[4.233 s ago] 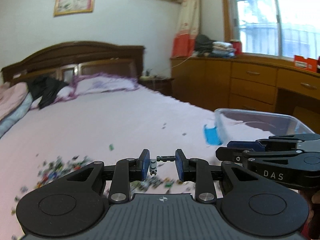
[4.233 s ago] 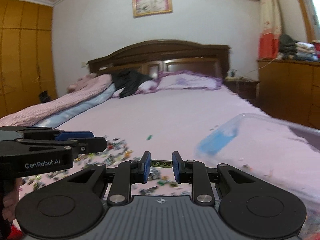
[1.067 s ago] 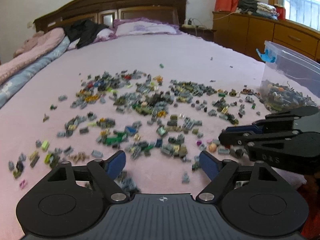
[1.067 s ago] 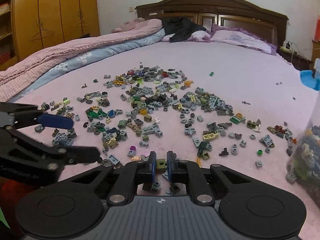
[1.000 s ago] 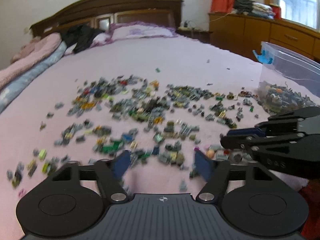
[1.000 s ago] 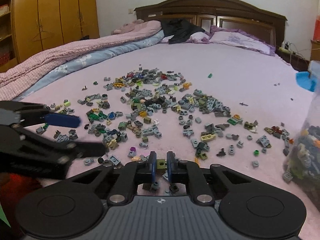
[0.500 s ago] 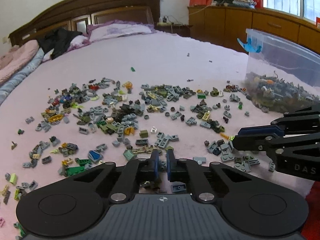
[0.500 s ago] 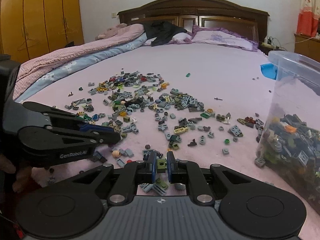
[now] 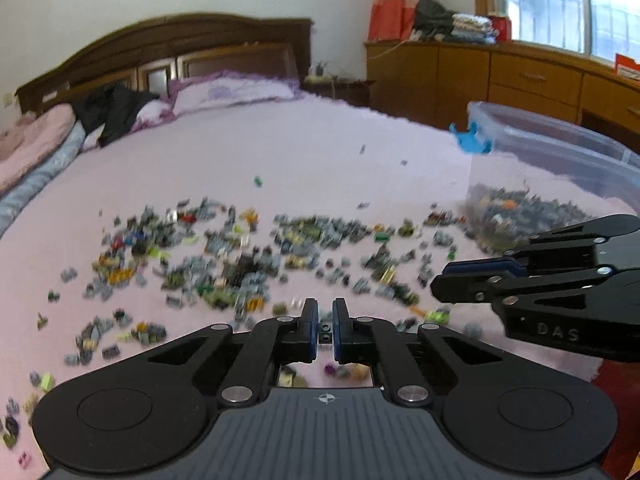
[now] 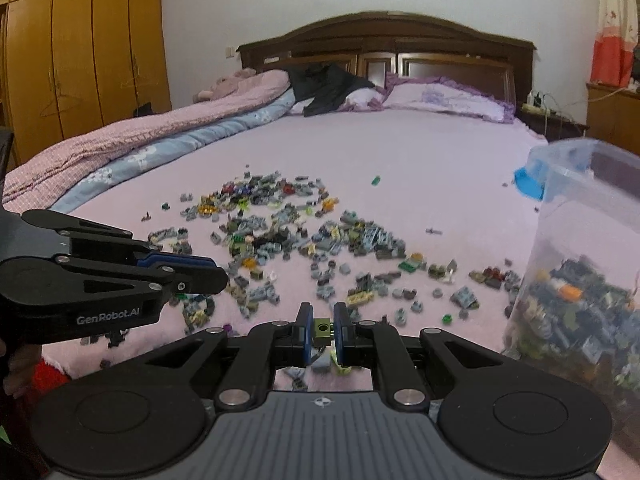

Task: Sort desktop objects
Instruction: 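Carry the held bricks in both tools over to the clear box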

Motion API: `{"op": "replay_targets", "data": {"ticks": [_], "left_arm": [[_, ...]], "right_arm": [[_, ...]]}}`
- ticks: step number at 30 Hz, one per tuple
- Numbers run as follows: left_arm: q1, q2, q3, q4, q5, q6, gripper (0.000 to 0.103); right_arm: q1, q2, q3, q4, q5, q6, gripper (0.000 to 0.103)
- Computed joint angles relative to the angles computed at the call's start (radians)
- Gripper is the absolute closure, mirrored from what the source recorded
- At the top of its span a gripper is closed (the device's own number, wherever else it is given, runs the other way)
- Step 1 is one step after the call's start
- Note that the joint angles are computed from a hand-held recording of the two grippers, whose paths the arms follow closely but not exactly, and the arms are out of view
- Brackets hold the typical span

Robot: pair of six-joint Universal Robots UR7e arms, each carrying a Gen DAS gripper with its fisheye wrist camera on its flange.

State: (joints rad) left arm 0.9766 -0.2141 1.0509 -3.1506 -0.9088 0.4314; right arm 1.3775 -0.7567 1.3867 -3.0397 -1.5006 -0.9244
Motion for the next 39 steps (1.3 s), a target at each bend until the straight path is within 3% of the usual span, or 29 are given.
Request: {"op": "replay_targets", "data": {"ticks": [9, 18, 27, 39], "left_arm": [[-0.005, 0.011, -0.041, 0.0, -0.044, 0.019, 0.093], [-0.01, 0.072, -0.174, 0.023, -0.103, 0.1, 0.093], [-0.011, 0.157, -0.352, 0.088, -0.166, 0.137, 0.093], [-0.016, 0.327, -0.693, 0.247, -0.239, 0.169, 0.093]], "right_arm": [[0.004, -0.017, 0.014, -0.04, 0.03, 0.001, 0.091], [0.007, -0.033, 0.019, -0.11, 0.052, 0.007, 0.091], [0.005, -0.043, 0.006, -0.19, 0.051, 0.016, 0.091], [-0.015, -0.054, -0.025, -0.27, 0.054, 0.028, 0.091]]}}
